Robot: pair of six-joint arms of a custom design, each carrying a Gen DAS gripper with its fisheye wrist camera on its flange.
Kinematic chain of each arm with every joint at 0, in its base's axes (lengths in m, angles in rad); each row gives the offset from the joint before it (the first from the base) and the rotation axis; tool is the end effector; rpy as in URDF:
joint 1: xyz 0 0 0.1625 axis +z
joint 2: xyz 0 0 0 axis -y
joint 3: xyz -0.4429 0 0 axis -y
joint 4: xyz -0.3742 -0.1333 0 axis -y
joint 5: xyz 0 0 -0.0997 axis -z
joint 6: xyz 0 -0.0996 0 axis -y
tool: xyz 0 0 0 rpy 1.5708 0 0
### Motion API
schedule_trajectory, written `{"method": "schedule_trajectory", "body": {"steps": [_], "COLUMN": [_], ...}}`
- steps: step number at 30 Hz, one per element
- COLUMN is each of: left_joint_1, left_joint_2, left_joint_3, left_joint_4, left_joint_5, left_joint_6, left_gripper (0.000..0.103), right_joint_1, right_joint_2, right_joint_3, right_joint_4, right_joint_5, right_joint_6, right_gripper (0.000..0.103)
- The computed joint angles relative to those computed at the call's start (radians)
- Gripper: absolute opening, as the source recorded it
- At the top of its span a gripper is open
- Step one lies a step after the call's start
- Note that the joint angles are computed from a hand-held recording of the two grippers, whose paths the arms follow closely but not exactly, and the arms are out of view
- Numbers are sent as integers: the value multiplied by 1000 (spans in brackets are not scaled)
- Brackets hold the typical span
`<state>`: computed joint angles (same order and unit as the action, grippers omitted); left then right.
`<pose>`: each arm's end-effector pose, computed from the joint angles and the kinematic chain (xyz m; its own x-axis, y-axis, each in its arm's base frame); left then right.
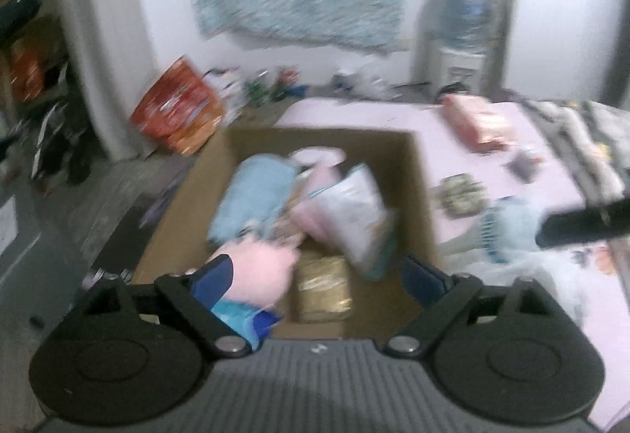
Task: Organize soft objects
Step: 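Withdraw both grippers from the box back over the bed, then grasp the green floral scrunchie with the left gripper while the right grasps the yogurt cup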
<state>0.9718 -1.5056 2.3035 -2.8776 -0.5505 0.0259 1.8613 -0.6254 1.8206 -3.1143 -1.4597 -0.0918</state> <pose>-0.0468 -0.4555 0.3396 -0.6532 -0.0293 -0.7566 0.5095 0.7222 -0.4678 0.3170 -0.5564 0.0147 -0.9127 -0.4021 -0.0725 -0.3544 0.8674 -0.3494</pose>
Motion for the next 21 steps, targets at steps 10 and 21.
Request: {"method": "schedule_trajectory", "body": {"steps": [10, 21], "left_joint_1": [-70, 62], "left_joint_2": [222, 635], "left_joint_3": [-139, -610], "left_joint_4": [-20, 318], "left_joint_5": [-99, -134], "left_joint_6": [113, 88], "left_gripper": [97, 96], "right_joint_1": [-180, -248], "right_joint_2": [-239, -147], "right_joint_3": [327, 37], "right_joint_4": [-338, -239], "right_joint_5": [-71, -205], "right_joint_6": [-51, -179], "right_gripper": [85, 85]}}
